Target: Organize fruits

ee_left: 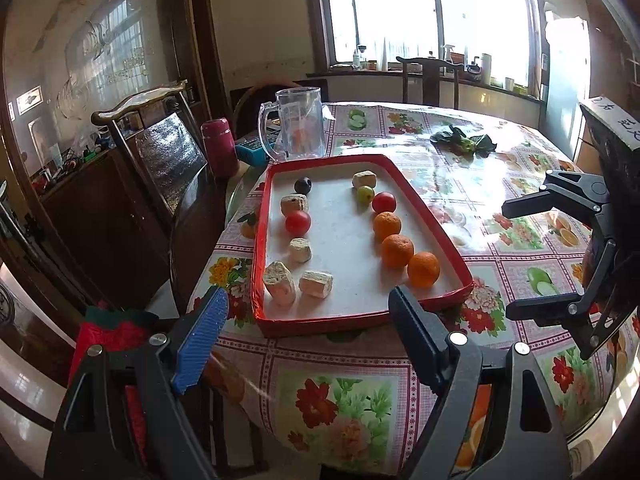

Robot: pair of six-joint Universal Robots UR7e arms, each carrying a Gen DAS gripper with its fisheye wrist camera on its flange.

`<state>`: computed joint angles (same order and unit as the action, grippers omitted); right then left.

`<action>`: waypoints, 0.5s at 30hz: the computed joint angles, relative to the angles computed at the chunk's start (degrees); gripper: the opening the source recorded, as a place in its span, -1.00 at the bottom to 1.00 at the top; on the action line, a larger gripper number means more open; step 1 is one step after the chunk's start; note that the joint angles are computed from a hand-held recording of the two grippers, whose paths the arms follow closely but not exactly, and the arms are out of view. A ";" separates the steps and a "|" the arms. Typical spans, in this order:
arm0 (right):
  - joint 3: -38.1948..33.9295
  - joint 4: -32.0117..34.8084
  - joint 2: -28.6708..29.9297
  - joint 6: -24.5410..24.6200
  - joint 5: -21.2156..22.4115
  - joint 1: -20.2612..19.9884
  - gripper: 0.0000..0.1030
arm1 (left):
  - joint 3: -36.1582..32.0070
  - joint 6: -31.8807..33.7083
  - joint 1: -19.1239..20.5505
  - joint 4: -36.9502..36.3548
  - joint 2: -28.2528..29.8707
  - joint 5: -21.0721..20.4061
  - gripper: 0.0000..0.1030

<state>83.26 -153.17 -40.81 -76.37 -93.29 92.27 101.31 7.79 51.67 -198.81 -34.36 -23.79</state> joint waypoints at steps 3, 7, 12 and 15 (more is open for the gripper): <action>0.28 -0.42 0.09 -0.42 -0.13 0.10 0.94 | -0.01 0.48 -0.04 -0.46 0.09 -0.06 0.61; 0.52 -0.84 0.24 -0.83 -0.01 0.20 0.94 | -0.06 2.98 -0.27 -2.79 0.51 -0.31 0.61; 0.24 -0.61 0.50 -0.84 0.42 0.40 0.94 | -0.16 4.45 -0.36 -5.69 0.82 -0.62 0.62; -0.03 -0.63 0.73 -0.93 0.50 0.60 0.94 | -0.14 4.32 -0.28 -5.57 0.72 -0.83 0.62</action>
<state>83.23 -153.79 -40.08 -77.31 -92.79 92.87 101.16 12.11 51.39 -204.38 -33.64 -24.61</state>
